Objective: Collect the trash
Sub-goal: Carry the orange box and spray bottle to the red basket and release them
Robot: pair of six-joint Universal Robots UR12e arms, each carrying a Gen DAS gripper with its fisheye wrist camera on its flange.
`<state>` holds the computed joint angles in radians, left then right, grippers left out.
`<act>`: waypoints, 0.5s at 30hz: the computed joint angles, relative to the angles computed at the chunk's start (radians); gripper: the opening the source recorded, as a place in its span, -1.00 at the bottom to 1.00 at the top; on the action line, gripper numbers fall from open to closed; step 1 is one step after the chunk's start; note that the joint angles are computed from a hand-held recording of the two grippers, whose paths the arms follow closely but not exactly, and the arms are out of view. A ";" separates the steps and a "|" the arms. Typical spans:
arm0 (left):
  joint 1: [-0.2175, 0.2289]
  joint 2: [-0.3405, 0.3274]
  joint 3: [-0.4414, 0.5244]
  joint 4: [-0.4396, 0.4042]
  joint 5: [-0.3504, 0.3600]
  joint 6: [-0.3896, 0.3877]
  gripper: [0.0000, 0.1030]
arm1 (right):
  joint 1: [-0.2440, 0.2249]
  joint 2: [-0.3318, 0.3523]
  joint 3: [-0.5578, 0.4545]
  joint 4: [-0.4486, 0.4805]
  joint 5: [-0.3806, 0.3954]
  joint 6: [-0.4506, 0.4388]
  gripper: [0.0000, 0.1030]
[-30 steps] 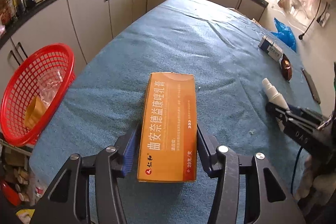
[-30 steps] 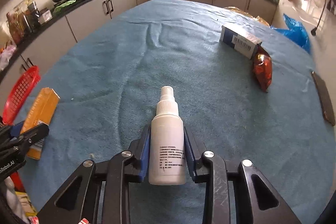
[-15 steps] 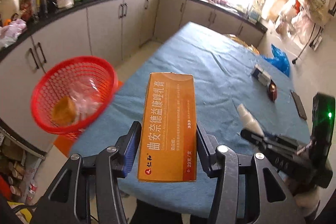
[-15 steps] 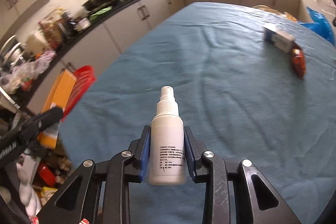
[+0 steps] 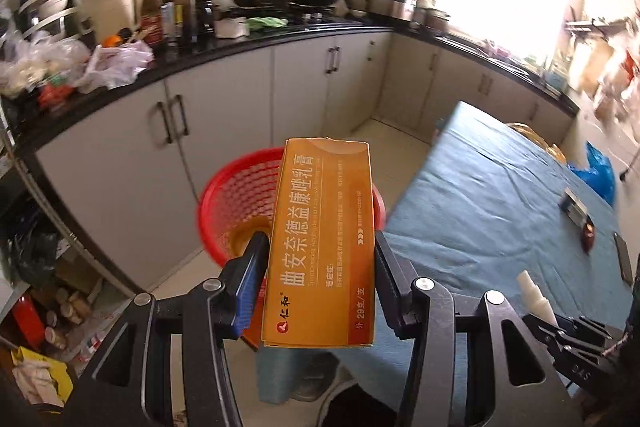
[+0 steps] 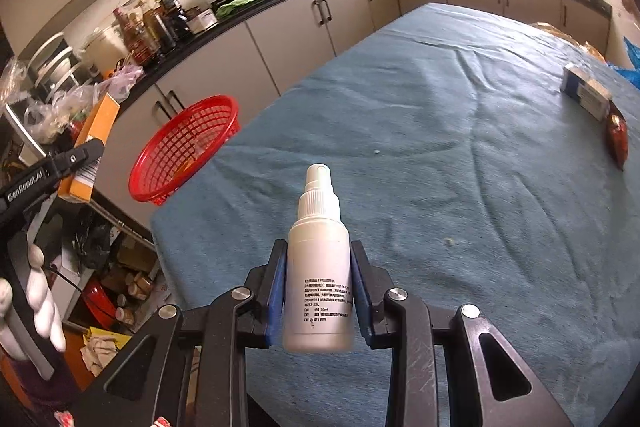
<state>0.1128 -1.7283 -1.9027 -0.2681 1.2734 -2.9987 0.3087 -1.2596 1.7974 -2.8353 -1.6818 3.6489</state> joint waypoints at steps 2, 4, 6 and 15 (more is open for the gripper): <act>0.008 -0.001 -0.001 0.007 0.003 -0.007 -0.04 | 0.002 0.006 -0.013 0.015 0.000 -0.017 -0.37; 0.019 -0.002 -0.002 0.013 0.007 -0.011 -0.03 | 0.006 0.013 -0.027 0.027 0.006 -0.039 -0.37; 0.024 -0.008 0.006 0.001 0.002 -0.008 -0.03 | 0.009 0.021 -0.049 0.043 0.015 -0.064 -0.37; 0.023 -0.095 0.116 -0.081 -0.004 0.080 -0.03 | 0.000 0.127 -0.227 0.072 0.099 -0.110 -0.37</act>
<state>0.1359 -1.8231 -1.7868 -0.3487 1.2696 -2.9189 0.3087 -1.1326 1.5703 -2.7635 -1.5830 3.5390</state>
